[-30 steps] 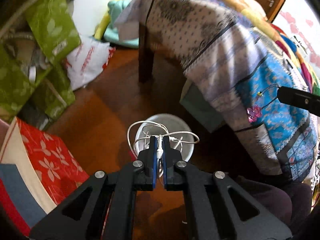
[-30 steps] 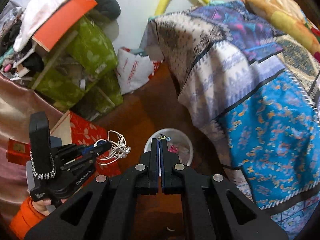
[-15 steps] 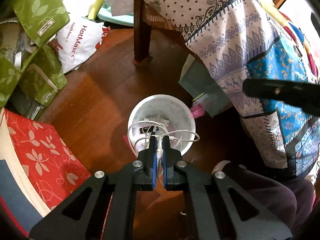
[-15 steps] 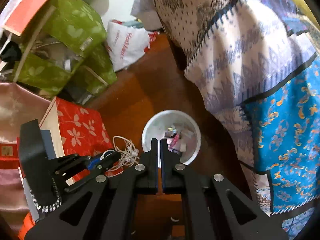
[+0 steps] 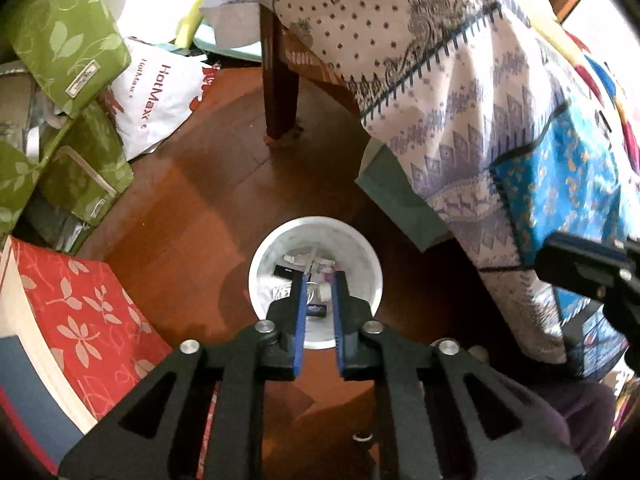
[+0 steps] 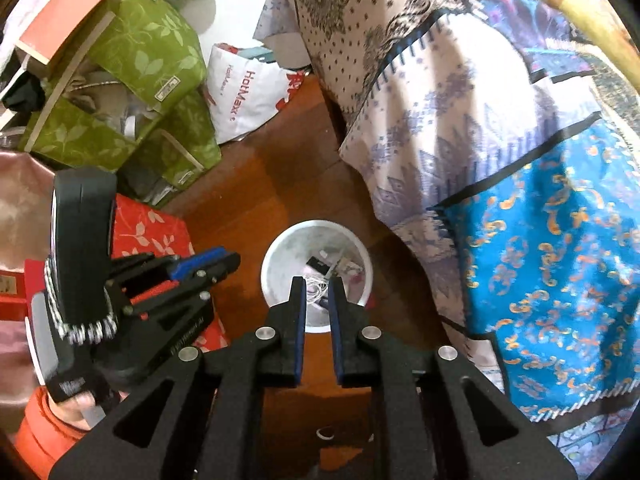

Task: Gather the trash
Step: 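Open the left gripper over the bucket while the right gripper opens too, then move both open grippers back to the remaining items on the bed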

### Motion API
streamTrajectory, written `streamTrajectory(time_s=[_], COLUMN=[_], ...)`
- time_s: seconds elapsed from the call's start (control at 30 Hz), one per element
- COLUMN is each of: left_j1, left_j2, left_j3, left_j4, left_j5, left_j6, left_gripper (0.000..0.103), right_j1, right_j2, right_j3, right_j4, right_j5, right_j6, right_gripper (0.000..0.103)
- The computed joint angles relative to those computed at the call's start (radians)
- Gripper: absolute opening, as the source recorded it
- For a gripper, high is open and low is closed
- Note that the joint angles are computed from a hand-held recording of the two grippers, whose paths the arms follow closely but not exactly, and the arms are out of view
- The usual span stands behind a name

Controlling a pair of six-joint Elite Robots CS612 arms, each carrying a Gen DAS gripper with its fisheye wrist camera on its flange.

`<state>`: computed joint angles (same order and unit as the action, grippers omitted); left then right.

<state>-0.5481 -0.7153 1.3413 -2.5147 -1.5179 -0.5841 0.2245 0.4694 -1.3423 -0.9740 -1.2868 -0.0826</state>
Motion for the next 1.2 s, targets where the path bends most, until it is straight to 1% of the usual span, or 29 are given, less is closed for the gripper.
streamTrajectory(time_s=[0.1,0.13,0.37,0.47,0.53,0.57,0.6,0.67,0.7,0.77,0.9,0.97,1.13,1.2], left_j1=[-0.007,-0.009,-0.030,-0.046,-0.056,-0.062,-0.069,-0.080,-0.087,-0.100,-0.130,-0.142,-0.161,-0.171], left_j2=[-0.021,-0.026,-0.089,-0.118,-0.131,-0.138,-0.144,-0.154,-0.157,-0.160,-0.154,-0.145,-0.103,-0.077], left_j3=[0.020,0.024,0.076,0.090,0.095,0.097,0.099,0.099,0.098,0.089,0.048,0.022,-0.061,-0.104], left_j4=[-0.018,-0.025,-0.089,-0.122,-0.140,-0.151,-0.167,-0.193,-0.208,-0.225,-0.236,-0.241,-0.253,-0.259], left_j5=[0.034,0.042,0.080,0.108,0.125,0.132,0.137,0.143,0.147,0.157,0.189,0.189,0.149,0.149], left_j6=[-0.012,-0.016,-0.010,0.002,0.007,0.007,0.009,0.013,0.016,0.027,0.073,0.093,0.117,0.131], left_gripper=[0.028,0.030,0.031,0.032,0.035,0.035,0.037,0.040,0.042,0.044,0.046,0.048,0.049,0.049], right_j1=[-0.008,-0.010,-0.031,-0.040,-0.052,-0.059,-0.062,-0.073,-0.081,-0.091,-0.128,-0.148,-0.192,-0.211], right_j2=[0.005,0.007,0.023,0.026,0.031,0.034,0.038,0.049,0.054,0.053,0.064,0.068,0.075,0.078], right_j3=[-0.026,-0.033,-0.117,-0.149,-0.176,-0.193,-0.206,-0.241,-0.260,-0.275,-0.326,-0.350,-0.396,-0.410], right_j4=[0.002,0.002,-0.006,-0.014,-0.023,-0.031,-0.042,-0.079,-0.096,-0.107,-0.134,-0.140,-0.144,-0.135], right_j5=[0.010,0.014,0.019,0.018,0.022,0.023,0.017,0.002,-0.007,-0.014,-0.018,-0.037,-0.095,-0.111], right_j6=[0.000,0.001,0.012,0.027,0.042,0.050,0.062,0.087,0.098,0.112,0.153,0.166,0.186,0.194], right_gripper=[0.010,0.010,0.011,0.011,0.016,0.026,0.038,0.048,0.048,0.048,0.048,0.048,0.048,0.048])
